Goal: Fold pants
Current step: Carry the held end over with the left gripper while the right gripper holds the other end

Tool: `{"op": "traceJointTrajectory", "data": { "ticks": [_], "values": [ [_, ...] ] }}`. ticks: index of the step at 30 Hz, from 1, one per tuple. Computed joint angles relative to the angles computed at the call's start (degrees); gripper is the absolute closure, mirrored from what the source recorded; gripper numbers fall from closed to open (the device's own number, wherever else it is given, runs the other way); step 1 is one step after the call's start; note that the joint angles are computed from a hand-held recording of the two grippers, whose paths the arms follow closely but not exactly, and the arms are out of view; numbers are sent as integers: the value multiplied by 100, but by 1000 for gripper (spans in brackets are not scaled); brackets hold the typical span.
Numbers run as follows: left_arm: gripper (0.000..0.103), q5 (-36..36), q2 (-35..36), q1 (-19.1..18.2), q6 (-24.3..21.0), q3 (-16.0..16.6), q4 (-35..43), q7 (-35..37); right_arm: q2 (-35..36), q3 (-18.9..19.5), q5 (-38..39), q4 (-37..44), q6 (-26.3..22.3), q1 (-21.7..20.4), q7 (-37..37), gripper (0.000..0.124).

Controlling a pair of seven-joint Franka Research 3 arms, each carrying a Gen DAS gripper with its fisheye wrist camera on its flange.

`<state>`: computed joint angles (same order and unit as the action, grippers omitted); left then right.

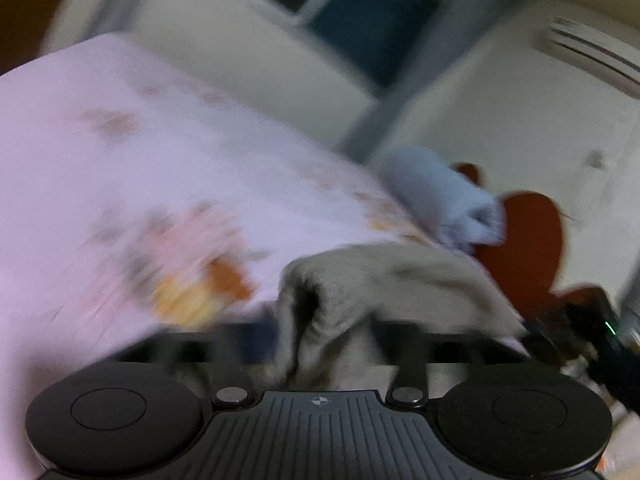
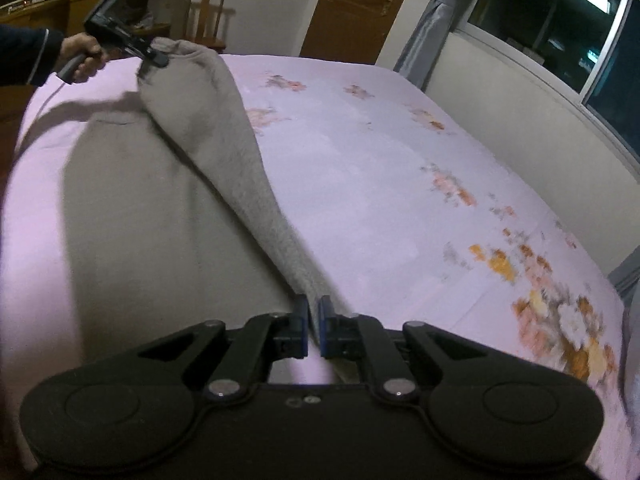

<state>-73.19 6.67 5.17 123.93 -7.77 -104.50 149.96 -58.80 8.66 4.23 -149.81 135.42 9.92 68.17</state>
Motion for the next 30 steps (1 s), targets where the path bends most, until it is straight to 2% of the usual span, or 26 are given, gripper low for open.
{"op": "traceJointTrajectory", "data": {
  "ticks": [1, 2, 4, 9, 12, 13, 15, 16, 17, 18, 21, 23, 26, 30],
  "values": [
    [0, 38, -235, 0, 294, 36, -346, -296, -174, 141, 6, -162, -83, 25, 117, 124],
    [0, 82, -430, 21, 415, 105, -636, -636, -315, 235, 50, -327, -144, 70, 259, 124],
    [0, 172, -869, 63, 471, 277, -1246, -1447, -467, 315, 159, -605, -167, 139, 558, 124],
    [0, -194, -2209, -156, 407, 698, -2693, -1676, -597, 391, 188, -1013, 109, 230, 1037, 124],
    [1, 83, -2681, -345, 918, 654, -3153, -2197, -582, 370, 158, -1043, 201, 271, 1201, 124],
    [5, 261, -2714, -404, 1017, 619, -3189, -2475, -590, 362, 153, -1052, 224, 284, 1251, 124],
    [23, 279, -2655, -577, 1139, 643, -3198, -2729, -660, 363, 131, -1096, 242, 322, 1328, 124],
    [29, 306, -2571, -666, 1136, 659, -3142, -2942, -727, 378, 130, -1154, 251, 346, 1382, 124],
    [40, 307, -2487, -755, 1130, 694, -3080, -3045, -744, 370, 126, -1173, 276, 353, 1420, 124],
    [44, 209, -2418, -866, 1229, 674, -3036, -3035, -774, 368, 122, -1194, 275, 366, 1457, 124],
    [47, 359, -2308, -1039, 1610, 532, -2949, -3388, -924, 378, 109, -1285, 264, 407, 1560, 124],
    [58, 850, -2372, -1084, 1872, 426, -2966, -3812, -976, 358, 103, -1323, 261, 429, 1597, 124],
    [58, 921, -2477, -1253, 1998, 544, -3055, -4139, -1011, 327, 122, -1378, 323, 454, 1641, 124],
    [58, 594, -2671, -1455, 2128, 735, -3176, -4049, -1033, 302, 147, -1430, 410, 464, 1684, 124]
  ]
}}
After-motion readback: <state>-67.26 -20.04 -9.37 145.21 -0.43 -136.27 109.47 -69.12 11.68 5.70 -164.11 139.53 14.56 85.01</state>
